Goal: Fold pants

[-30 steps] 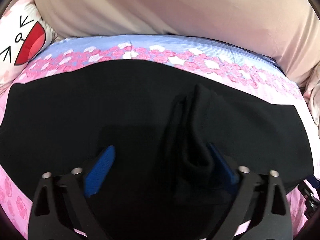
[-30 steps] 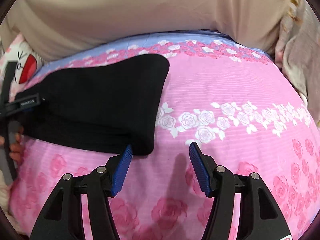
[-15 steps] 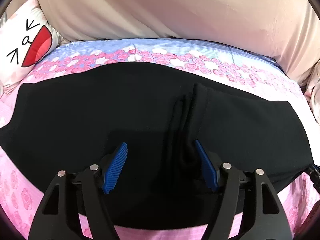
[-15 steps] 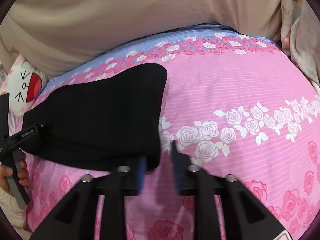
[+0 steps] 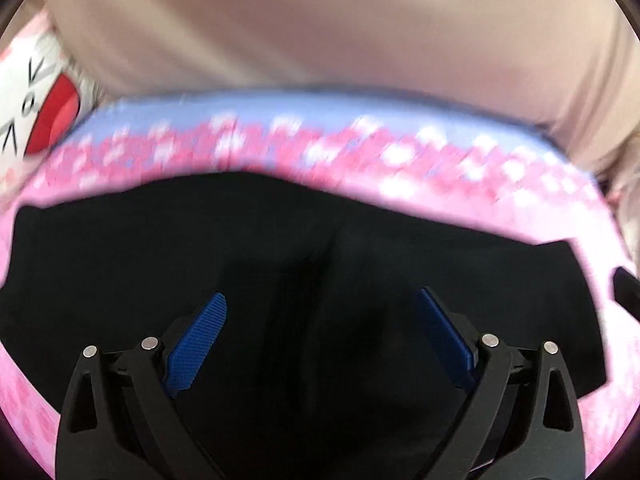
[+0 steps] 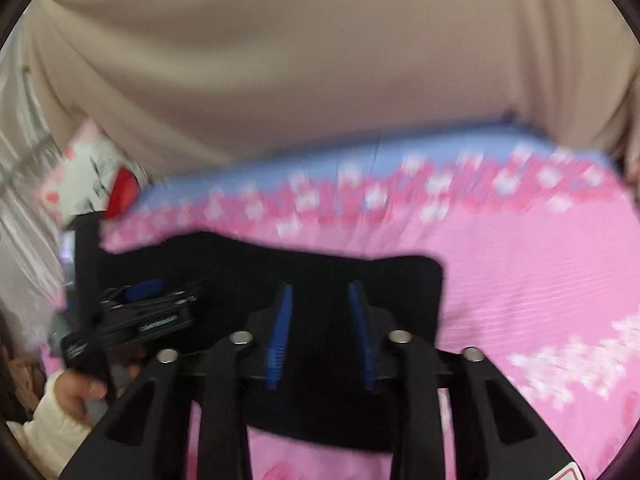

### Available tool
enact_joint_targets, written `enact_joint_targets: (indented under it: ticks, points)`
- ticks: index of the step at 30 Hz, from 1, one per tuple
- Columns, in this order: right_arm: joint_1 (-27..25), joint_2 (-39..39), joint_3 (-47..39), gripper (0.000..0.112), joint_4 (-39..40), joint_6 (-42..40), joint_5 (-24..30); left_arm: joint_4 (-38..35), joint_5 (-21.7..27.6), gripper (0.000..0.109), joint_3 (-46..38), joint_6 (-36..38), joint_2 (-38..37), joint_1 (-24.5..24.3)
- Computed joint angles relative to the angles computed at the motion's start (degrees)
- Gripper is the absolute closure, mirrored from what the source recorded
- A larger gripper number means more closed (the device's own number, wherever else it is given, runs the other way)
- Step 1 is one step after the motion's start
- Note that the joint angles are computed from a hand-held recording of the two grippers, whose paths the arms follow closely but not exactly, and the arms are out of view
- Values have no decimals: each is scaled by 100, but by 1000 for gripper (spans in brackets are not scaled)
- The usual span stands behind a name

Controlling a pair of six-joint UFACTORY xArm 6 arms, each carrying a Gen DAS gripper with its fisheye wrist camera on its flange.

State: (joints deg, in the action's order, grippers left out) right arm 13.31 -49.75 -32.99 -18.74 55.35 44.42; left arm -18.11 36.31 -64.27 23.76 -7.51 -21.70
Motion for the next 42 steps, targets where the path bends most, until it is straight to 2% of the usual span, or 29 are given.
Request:
enact_joint_targets:
  ticks: [1, 2, 3, 4, 5, 6, 7, 9, 11, 12, 13, 14, 15, 16, 19, 22, 24, 25, 27, 28, 29, 30, 31, 32, 33, 37, 38, 41, 42]
  points:
    - [-389, 90, 190, 98, 389, -290, -81, 35, 61, 13, -25, -88, 106, 36]
    - [-670, -54, 463, 112, 768, -424, -401, -170, -97, 13, 80, 51, 67, 77]
    - [-830, -315, 681, 112, 1049, -318, -635, -458, -237, 13, 195, 421, 0, 127]
    - [-896, -487, 749, 112, 1090, -13, -629, -507, -259, 13, 247, 551, -54, 138]
    - [-855, -572, 601, 112, 891, 169, -383, -548, -293, 13, 289, 647, -85, 146]
    - [-619, -552, 393, 101, 452, 447, -154, -644, -319, 13, 326, 786, -91, 162]
    - [-318, -457, 208, 100, 73, 614, -68, -764, -327, 11, 338, 865, -83, 180]
    - [-33, -192, 77, 100, -77, 492, -134, -897, -347, 11, 367, 922, -110, 191]
    - [58, 148, 50, 101, -342, 606, 267, -1139, -212, 12, 322, 1119, -137, 260]
    - [0, 101, 221, 107, -396, 798, 215, -1456, -5, 12, 268, 1336, -182, 392]
    - [-24, -98, 368, 106, -360, 1120, -15, -1700, 133, 12, 236, 1478, -235, 531]
    - [3, -164, 360, 104, -261, 1280, -64, -1908, 214, 12, 196, 1595, -265, 688]
    - [84, -239, 350, 95, -299, 1404, -81, -2111, 245, 11, 141, 1709, -290, 935]
    - [230, -132, 230, 94, -423, 1504, -233, -2162, 206, 11, 118, 1723, -310, 1117]
    - [552, 643, -365, 94, -320, 994, -621, -2073, -200, 11, 93, 1590, -280, 1623]
    - [784, 1860, -1160, 90, -129, 364, -1010, -1730, -603, 11, 53, 1258, -170, 1924]
    - [928, 2618, -1735, 75, -274, 312, -894, -1544, -704, 11, 38, 1061, -133, 2055]
    - [965, 2864, -1940, 72, -276, 261, -847, -1523, -690, 11, 28, 1035, -126, 2101]
    - [1080, 3331, -2322, 56, -333, 321, -811, -1624, -598, 11, 24, 1212, -123, 2218]
    - [1111, 3463, -2410, 54, -485, 421, -768, -1621, -618, 11, 64, 1259, -124, 2243]
    - [1164, 3687, -2594, 58, -877, 621, -550, -1622, -603, 11, 86, 1292, -118, 2258]
    - [1236, 3827, -2745, 71, -1163, 727, -316, -1693, -533, 11, 46, 1404, -59, 2322]
    - [1290, 3866, -2806, 75, -1251, 781, -256, -1703, -472, 11, 31, 1434, -29, 2331]
    - [1309, 3831, -2808, 90, -1100, 726, -317, -1676, -405, 11, 14, 1446, 3, 2338]
    - [1349, 3764, -2801, 98, -991, 692, -373, -1704, -373, 11, 14, 1491, 5, 2346]
    - [1560, 3764, -2862, 98, -885, 459, -447, -1866, -232, 11, -76, 1632, 94, 2344]
    - [1543, 3978, -2890, 93, -836, 314, -468, -1799, -149, 11, -136, 1540, 169, 2318]
    - [1520, 3909, -2778, 86, -968, 362, -654, -1748, 198, 11, -293, 1430, 293, 2336]
    - [1508, 3801, -2723, 75, -830, 366, -733, -1812, 335, 11, -385, 1424, 313, 2404]
